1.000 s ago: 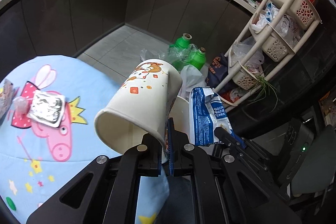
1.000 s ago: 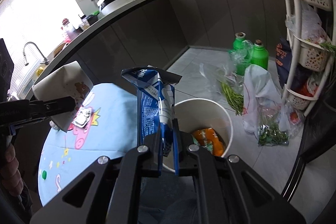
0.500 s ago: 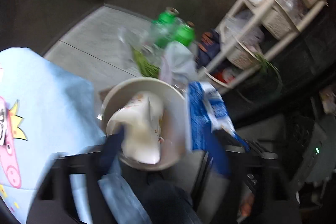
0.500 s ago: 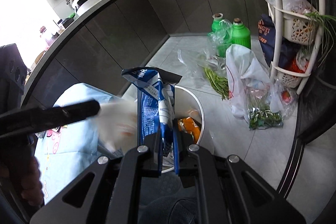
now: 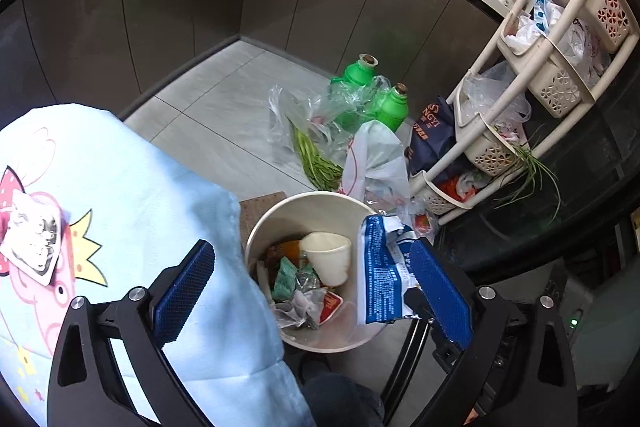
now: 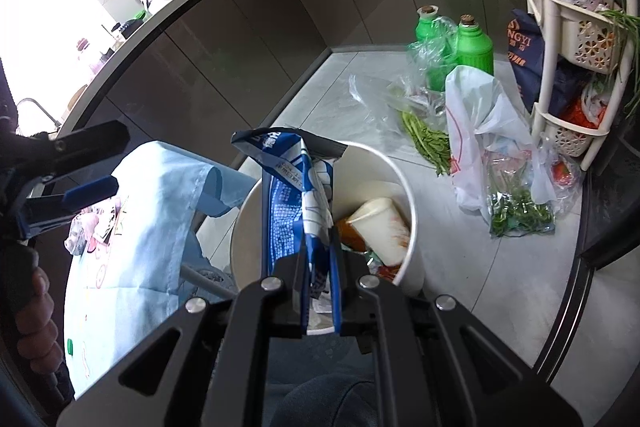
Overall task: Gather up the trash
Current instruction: 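Open both grippers over the bucket to drop the cup and snack bag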
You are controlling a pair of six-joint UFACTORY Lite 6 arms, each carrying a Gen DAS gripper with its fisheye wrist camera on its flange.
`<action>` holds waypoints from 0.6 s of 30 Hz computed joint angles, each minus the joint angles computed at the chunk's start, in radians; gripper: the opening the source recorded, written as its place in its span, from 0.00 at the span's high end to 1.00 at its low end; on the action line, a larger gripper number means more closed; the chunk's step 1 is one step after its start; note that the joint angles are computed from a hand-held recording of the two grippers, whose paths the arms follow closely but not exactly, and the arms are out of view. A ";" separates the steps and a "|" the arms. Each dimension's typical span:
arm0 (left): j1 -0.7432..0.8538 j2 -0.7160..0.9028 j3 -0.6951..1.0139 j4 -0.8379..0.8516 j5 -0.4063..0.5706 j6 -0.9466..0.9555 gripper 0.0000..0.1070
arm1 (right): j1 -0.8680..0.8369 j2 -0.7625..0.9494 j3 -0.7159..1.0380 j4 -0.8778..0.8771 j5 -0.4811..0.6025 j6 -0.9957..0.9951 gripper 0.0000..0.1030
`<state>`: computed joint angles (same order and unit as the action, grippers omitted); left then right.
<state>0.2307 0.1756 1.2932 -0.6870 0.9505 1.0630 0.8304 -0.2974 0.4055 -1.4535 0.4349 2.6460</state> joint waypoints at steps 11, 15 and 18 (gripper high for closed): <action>0.055 0.009 0.039 0.010 0.021 0.005 0.12 | 0.034 0.176 0.098 -0.117 0.012 0.062 0.05; 0.081 -0.006 0.038 0.007 0.044 0.006 0.12 | 0.061 0.142 0.107 -0.058 0.035 -0.020 0.03; 0.113 -0.032 0.040 0.004 0.070 0.020 0.12 | 0.087 0.122 0.142 0.056 0.067 -0.152 0.03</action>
<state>0.3435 0.1433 1.3328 -0.6829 1.0201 1.0829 0.9171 -0.1753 0.5479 -1.3979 0.5021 2.4942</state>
